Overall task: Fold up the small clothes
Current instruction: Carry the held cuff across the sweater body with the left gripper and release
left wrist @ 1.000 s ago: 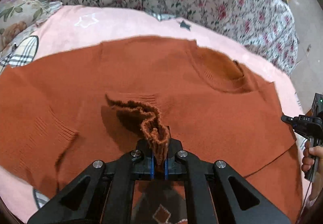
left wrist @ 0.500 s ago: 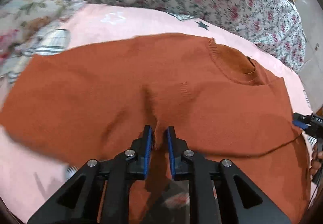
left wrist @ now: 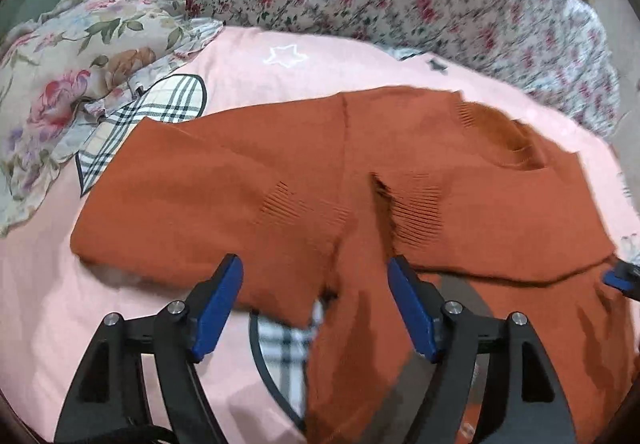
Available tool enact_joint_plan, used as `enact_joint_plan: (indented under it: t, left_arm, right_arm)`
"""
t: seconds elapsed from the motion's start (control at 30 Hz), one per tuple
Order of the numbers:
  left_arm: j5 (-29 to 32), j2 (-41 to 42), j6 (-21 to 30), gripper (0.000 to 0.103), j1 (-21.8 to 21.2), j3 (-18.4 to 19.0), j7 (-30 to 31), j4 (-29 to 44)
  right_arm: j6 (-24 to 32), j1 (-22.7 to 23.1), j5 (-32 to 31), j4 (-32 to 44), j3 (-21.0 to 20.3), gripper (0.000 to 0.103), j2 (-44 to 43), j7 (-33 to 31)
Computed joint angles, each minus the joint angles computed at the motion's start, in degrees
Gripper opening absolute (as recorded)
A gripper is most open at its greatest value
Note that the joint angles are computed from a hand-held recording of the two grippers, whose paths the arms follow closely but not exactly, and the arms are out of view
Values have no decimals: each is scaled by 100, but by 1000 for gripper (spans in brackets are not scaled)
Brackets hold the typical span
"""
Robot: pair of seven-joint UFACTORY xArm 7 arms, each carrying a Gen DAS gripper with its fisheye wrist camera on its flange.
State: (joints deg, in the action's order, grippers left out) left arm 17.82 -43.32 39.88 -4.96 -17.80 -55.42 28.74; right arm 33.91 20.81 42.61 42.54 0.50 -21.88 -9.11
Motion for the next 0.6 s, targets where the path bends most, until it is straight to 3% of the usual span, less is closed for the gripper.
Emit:
enact_joint_plan:
  t: [0.1, 0.17, 0.2, 0.23, 0.33, 0.4, 0.6]
  left_arm:
    - [36, 473, -36, 66, 158, 154, 77, 50]
    - [-12, 423, -423, 59, 134, 410, 220, -167]
    - [-30, 373, -478, 42, 159, 455, 263, -194]
    - [-36, 317, -419, 17, 232, 463, 263, -195]
    - [-399, 49, -788, 3, 161, 846, 441, -474]
    - [-587, -100, -906, 2, 174, 858, 501, -560]
    - [-820, -231, -1235, 2, 24, 407, 454, -197]
  right_arm:
    - [146, 45, 4, -85, 3, 53, -130, -3]
    - [199, 54, -5, -134, 3, 53, -219, 13]
    - [198, 62, -16, -147, 17, 53, -244, 32]
    - [207, 61, -40, -164, 19, 53, -281, 49]
    - [166, 79, -75, -226, 27, 53, -346, 104]
    - [157, 133, -37, -242, 11, 53, -341, 98]
    - [111, 251, 83, -317, -35, 53, -471, -69]
